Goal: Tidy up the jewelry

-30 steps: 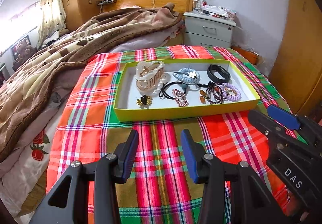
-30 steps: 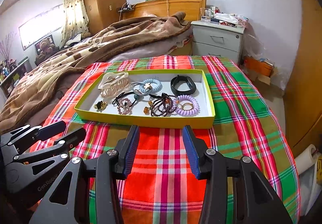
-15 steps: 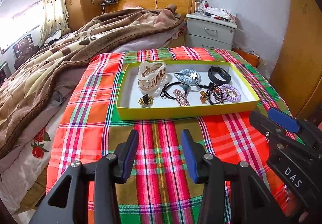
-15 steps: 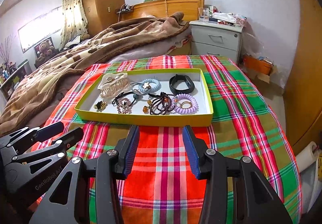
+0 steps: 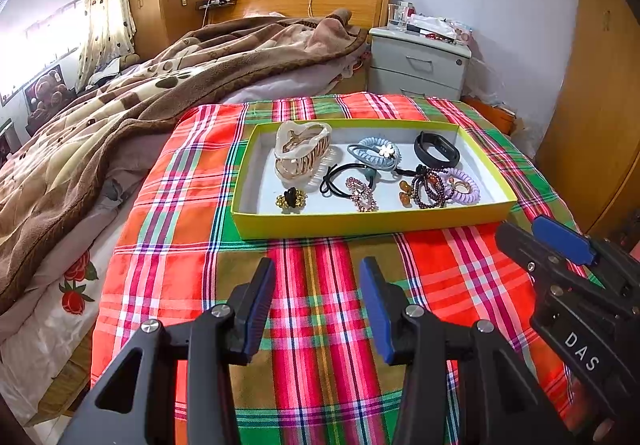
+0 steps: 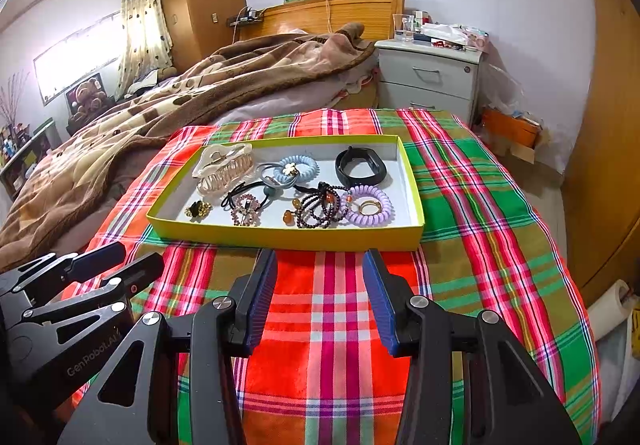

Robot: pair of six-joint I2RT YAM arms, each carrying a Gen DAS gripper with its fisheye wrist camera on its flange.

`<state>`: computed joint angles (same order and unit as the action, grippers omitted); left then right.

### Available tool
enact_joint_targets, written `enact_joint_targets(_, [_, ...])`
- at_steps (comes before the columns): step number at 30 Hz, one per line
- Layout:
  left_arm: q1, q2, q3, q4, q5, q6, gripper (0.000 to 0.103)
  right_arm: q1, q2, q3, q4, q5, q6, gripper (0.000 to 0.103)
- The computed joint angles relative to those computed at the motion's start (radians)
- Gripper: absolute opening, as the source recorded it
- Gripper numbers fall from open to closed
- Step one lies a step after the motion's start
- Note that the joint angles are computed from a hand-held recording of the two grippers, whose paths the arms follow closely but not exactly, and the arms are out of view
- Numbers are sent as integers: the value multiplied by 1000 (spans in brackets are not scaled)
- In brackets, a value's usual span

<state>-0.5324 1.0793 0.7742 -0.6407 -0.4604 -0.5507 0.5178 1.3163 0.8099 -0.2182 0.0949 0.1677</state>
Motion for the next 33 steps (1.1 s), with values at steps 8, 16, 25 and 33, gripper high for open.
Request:
enact_joint_targets(8, [9,-3,-5,5,9,4,45,1,5,5,0,2,2,45])
enact_joint_targets(16, [14,-2,-5,3,12,9,45,2,5,3,3,3,2,45])
enact_joint_targets(25, [6,1,-5,4,-5,7,45,-1,8,9,-3,3,5,45])
enact_joint_targets(33, [21,12,-3,5,7,7,45,-5,11,10,-1,0,4,45])
